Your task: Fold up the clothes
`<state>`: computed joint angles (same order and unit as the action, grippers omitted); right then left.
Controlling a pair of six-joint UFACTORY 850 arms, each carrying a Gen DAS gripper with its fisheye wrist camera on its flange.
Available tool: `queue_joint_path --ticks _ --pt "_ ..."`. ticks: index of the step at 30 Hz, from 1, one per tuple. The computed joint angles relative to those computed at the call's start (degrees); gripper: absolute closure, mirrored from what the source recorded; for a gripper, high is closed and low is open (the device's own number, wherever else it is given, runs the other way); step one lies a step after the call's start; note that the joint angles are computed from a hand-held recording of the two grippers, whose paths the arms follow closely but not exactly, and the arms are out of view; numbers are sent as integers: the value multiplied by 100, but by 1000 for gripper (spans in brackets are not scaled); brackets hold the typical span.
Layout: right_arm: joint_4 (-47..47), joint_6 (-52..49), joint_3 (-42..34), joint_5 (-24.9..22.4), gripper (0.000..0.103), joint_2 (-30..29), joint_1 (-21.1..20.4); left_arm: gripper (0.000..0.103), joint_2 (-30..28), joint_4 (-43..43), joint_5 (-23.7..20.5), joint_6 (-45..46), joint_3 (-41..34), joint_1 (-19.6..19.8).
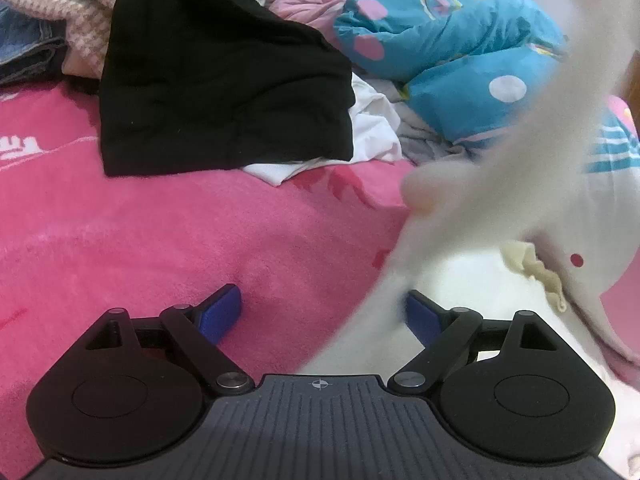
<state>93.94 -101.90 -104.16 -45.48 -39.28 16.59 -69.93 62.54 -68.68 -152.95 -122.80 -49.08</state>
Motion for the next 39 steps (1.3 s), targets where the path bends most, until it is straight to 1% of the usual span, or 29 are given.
queue_joint_path --ticks 3,6,9,12,16,18,20,21,22,23,25,26,27,31,33,34,37,39 --pt "-112 -176 2 134 93 24 575 14 110 67 103 -222 190 2" --pt "-290 -118 13 303 93 -47 1093 14 247 154 230 -541 423 9" --pt "-440 -80 119 448 93 -119 1510 14 353 224 332 -800 600 13" --pt "-466 -152 386 547 93 -120 1806 14 437 297 410 -1046 745 10" --pt "-597 -132 596 523 93 -187 2091 14 471 343 449 -1230 804 6" --pt "-1037 87 568 438 92 -270 2183 14 518 383 485 -1330 894 8" --pt "-1425 225 544 371 88 -312 2265 14 573 438 534 -1455 996 12" --pt "-1546 200 560 366 78 -288 2297 14 601 464 559 -1517 1043 14" --pt "-1670 179 575 362 72 -264 2331 14 625 487 582 -1572 1086 17" --pt "-1723 97 547 152 62 -252 2306 14 640 504 596 -1607 1114 18" --pt "-1519 -302 548 -471 59 -196 2168 14 650 514 604 -1630 1135 17" --pt "-1376 -518 584 -701 56 -135 2094 14 643 509 594 -1610 1124 15" --pt "-1244 -660 629 -843 55 -61 1986 14 638 506 586 -1593 1118 12" --pt "-812 -967 703 -1321 54 170 1472 15 674 540 591 -1664 1190 1" --pt "-665 -938 666 -1414 55 202 1126 15 685 542 588 -1680 1208 -2" --pt "-589 -918 652 -1382 55 201 932 15 680 533 571 -1675 1197 -5" --pt "-424 -725 480 -1204 56 95 335 15 618 478 477 -1593 1092 -20" --pt "-333 -601 362 -958 60 -26 18 15 555 435 396 -1502 989 -30"
